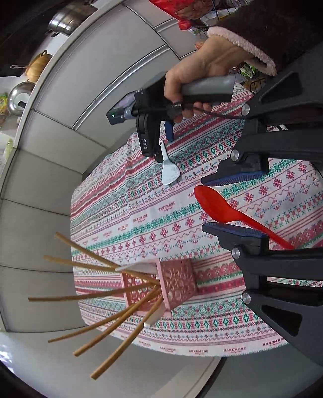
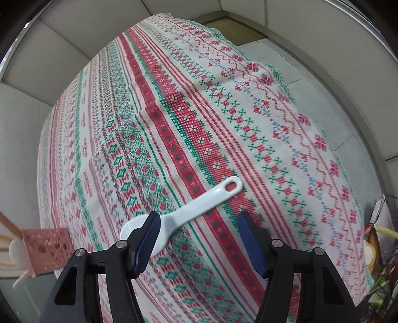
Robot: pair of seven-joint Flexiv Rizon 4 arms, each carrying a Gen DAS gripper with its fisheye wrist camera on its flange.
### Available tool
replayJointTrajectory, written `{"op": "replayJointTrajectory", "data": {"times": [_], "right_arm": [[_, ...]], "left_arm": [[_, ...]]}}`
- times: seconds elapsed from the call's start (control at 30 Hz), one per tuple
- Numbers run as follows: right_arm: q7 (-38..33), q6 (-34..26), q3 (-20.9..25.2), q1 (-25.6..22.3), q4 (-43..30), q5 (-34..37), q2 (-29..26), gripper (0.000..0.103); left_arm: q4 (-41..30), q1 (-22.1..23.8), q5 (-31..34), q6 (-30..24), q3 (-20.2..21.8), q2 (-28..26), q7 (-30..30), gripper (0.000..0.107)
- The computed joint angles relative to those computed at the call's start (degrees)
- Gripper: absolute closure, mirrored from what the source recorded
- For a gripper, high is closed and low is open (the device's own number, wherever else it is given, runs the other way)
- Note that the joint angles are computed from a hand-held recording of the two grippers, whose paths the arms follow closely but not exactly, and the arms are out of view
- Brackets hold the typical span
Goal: Organize utensils
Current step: 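Grasp the white rice paddle handle with the right tool while the left tool lifts the spoon, then lift the red spoon and white paddle upright with both tools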
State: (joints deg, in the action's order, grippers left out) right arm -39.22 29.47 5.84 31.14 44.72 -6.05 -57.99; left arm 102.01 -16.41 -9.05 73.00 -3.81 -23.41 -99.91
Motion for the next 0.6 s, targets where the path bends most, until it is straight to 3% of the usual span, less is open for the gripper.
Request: {"op": "replayJointTrajectory", "data": {"times": [0.2, 0.27, 0.37, 0.47, 0.53, 0.57, 0.6], "right_arm": [[0.53, -6.15, -3.66, 3.42, -9.83, -5.93, -6.23, 0.045], [-1.14, -8.24, -4.54, 4.37, -12.81, -7.68, -8.09, 0.059], [-3.79, -6.74, -4.80, 4.64, -11.97, -8.33, -8.01, 0.079], [-6.82, -3.35, -3.12, 3.85, -9.68, -6.61, -6.97, 0.088], [-9.26, -3.36, -1.96, 3.42, -10.04, -5.49, -6.97, 0.089], [-10.59, -3.37, -1.25, 3.16, -9.90, -4.65, -6.75, 0.089], [-11.92, -3.83, -0.44, 2.93, -10.26, -3.69, -6.78, 0.089]], "left_arm": [[2.30, 1.80, -2.31, 1.42, -1.07, 1.29, 1.12, 0.075], [2.90, 2.09, -2.96, 2.00, -1.34, 1.66, 1.43, 0.075], [3.41, 2.37, -3.84, 2.67, -1.66, 2.04, 1.75, 0.075], [3.74, 2.46, -4.41, 3.37, -1.78, 2.17, 1.93, 0.075], [3.94, 2.40, -4.58, 3.82, -1.67, 2.31, 1.78, 0.075], [4.02, 2.39, -4.63, 3.92, -1.62, 2.40, 1.74, 0.084], [4.23, 2.66, -5.05, 4.03, -1.92, 2.48, 2.01, 0.098]]}}
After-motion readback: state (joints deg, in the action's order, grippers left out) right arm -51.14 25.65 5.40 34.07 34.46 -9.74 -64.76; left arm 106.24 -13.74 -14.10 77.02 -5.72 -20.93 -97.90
